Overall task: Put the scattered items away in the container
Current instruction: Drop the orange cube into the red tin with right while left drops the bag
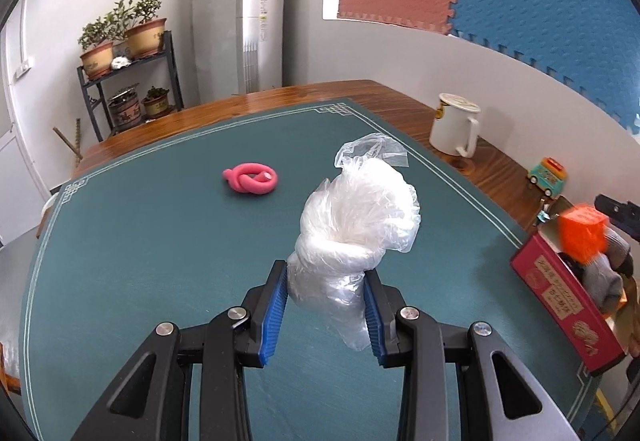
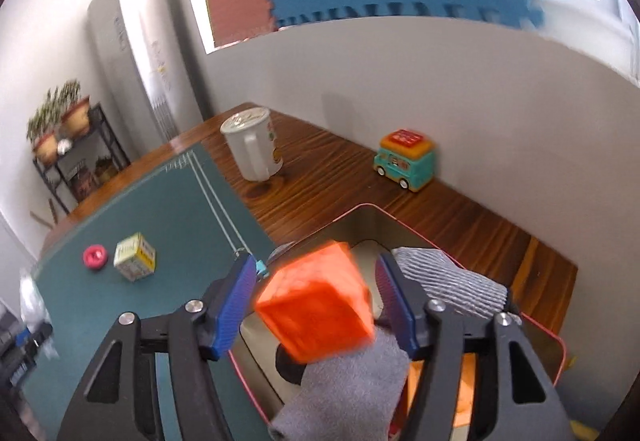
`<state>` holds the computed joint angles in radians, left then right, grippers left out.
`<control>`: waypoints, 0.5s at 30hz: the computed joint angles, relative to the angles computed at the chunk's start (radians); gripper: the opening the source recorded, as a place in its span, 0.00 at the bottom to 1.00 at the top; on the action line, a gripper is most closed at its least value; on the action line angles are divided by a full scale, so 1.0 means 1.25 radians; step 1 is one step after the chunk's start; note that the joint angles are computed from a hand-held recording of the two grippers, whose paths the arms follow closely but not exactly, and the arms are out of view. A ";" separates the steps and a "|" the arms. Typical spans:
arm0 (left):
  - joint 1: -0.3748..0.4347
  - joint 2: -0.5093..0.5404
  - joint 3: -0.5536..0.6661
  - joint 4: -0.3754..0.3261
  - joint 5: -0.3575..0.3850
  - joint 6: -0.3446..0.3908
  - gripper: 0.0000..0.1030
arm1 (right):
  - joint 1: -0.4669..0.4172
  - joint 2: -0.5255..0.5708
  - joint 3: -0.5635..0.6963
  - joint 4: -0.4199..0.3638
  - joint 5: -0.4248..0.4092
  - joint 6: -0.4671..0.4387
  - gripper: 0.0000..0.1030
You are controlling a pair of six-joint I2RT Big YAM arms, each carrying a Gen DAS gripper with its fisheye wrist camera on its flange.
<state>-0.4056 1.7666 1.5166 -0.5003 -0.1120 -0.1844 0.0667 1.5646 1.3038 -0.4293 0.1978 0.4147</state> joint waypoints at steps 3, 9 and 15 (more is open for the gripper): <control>-0.010 0.002 0.005 -0.011 0.012 -0.004 0.36 | -0.013 -0.014 -0.028 0.034 -0.014 0.002 0.65; -0.053 0.034 0.053 -0.044 0.026 0.006 0.36 | -0.022 -0.072 -0.107 0.104 -0.019 0.001 0.67; -0.116 0.094 0.154 -0.093 0.058 0.035 0.36 | -0.045 -0.135 -0.186 0.167 -0.019 -0.007 0.71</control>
